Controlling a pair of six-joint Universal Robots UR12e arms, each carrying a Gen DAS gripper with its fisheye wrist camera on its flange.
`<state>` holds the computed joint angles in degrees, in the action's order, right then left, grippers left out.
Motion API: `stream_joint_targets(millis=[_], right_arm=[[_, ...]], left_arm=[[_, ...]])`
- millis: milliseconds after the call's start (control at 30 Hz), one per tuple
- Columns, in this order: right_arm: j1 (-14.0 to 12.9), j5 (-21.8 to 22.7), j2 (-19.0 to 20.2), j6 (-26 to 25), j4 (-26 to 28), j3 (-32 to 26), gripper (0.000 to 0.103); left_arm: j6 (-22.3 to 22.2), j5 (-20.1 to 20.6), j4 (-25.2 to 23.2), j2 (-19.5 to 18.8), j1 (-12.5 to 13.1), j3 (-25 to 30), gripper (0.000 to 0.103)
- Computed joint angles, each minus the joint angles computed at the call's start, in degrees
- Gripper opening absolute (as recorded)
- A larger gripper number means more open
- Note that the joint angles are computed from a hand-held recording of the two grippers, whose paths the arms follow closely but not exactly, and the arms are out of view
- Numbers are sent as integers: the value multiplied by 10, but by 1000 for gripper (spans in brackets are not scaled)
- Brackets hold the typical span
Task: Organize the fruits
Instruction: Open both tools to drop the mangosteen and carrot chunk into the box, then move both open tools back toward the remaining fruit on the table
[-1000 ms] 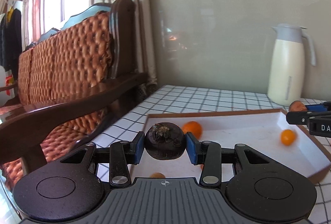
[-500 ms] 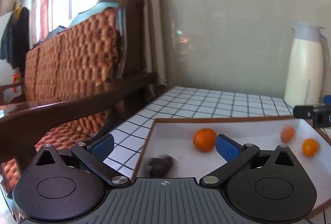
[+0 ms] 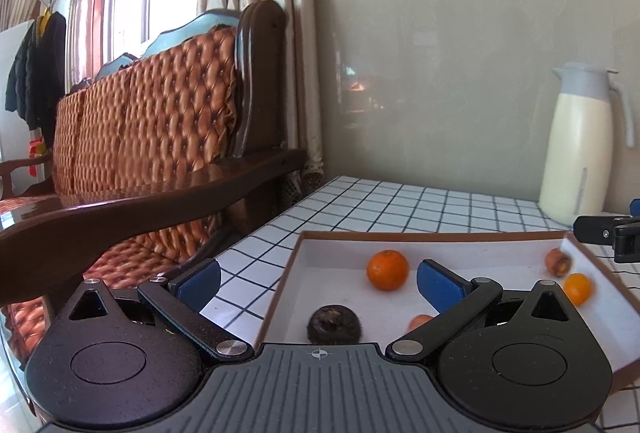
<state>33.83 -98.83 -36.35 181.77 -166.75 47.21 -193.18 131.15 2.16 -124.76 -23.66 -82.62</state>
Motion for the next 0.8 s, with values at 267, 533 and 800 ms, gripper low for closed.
stream_joint_targets(millis=[267,533,800], right_arm=[[3,-41,-47,14,-53,87,97],[-1,-66,-96,36,-78,169,97],[-3,-100,-131,-3,-85,230,97]], left_arm=[[-9,6,13,12,-17,-11,103],[40,6,52,4,-43,-5,103],[35,-30,60,-7,-59,15,103]])
